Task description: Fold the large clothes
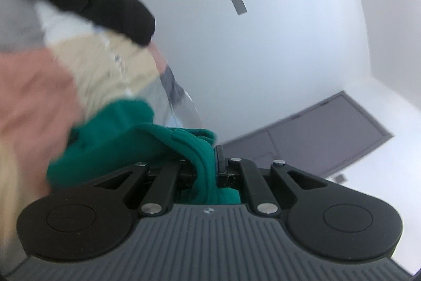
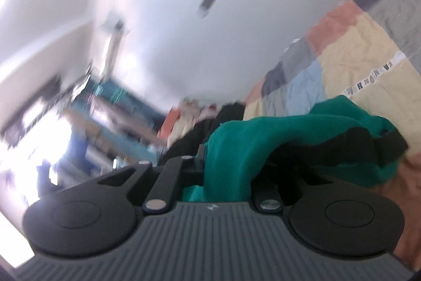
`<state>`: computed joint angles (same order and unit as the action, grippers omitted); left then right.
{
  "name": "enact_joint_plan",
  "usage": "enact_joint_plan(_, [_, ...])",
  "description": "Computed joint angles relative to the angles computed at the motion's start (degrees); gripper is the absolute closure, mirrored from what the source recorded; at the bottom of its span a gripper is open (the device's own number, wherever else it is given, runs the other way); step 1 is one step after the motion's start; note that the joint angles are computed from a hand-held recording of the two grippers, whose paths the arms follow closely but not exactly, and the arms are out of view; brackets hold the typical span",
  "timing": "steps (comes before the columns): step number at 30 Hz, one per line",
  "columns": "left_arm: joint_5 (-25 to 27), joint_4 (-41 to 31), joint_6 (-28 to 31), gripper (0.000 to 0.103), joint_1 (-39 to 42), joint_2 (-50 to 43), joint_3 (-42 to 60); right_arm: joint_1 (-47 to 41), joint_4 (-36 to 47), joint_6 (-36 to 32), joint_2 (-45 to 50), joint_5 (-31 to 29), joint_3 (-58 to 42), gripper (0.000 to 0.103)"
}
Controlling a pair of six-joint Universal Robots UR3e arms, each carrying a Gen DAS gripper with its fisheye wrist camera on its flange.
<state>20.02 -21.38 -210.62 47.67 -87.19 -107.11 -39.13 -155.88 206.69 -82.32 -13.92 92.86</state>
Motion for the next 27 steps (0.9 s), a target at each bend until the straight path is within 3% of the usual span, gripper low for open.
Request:
enact_joint_plan(2, [7.1, 6.5, -6.1, 0.095, -6.7, -11.2, 10.7, 6.1, -5.9, 10.7, 8.8, -10.0, -9.8, 0.087])
enact_joint_plan(5, [15.4, 6.1, -6.3, 0.095, -13.3, -23.7, 25.0, 12.7, -2.8, 14.9, 17.8, -22.4, -21.2, 0.087])
enact_joint_plan(9, [22.3, 4.7, -5.1, 0.094, -18.2, -38.3, 39.3, 17.3, 0.7, 15.7, 28.2, -30.1, -31.9, 0.087])
enact_joint_plan(14, [22.3, 2.2, -5.0, 0.090, -19.3, -53.3, 54.3, 17.5, -1.7, 14.3, 36.7, -29.2, -37.2, 0.086])
enact_joint_plan(18, [22.7, 0.7, -6.6, 0.090, -20.0, -60.9, 61.6, 18.6, 3.1, 14.1, 43.8, -29.7, -47.7, 0.086])
enact_joint_plan(24, [23.0, -5.3, -6.5, 0.090, -20.7, -68.3, 72.4, 20.4, 12.7, 14.8, 55.9, -30.8, -66.2, 0.086])
enact_joint_plan(27, [24.0, -4.6, -5.0, 0.090, -21.1, -68.3, 72.4, 20.8, 13.9, 13.8, 56.7, -31.4, -68.1, 0.086])
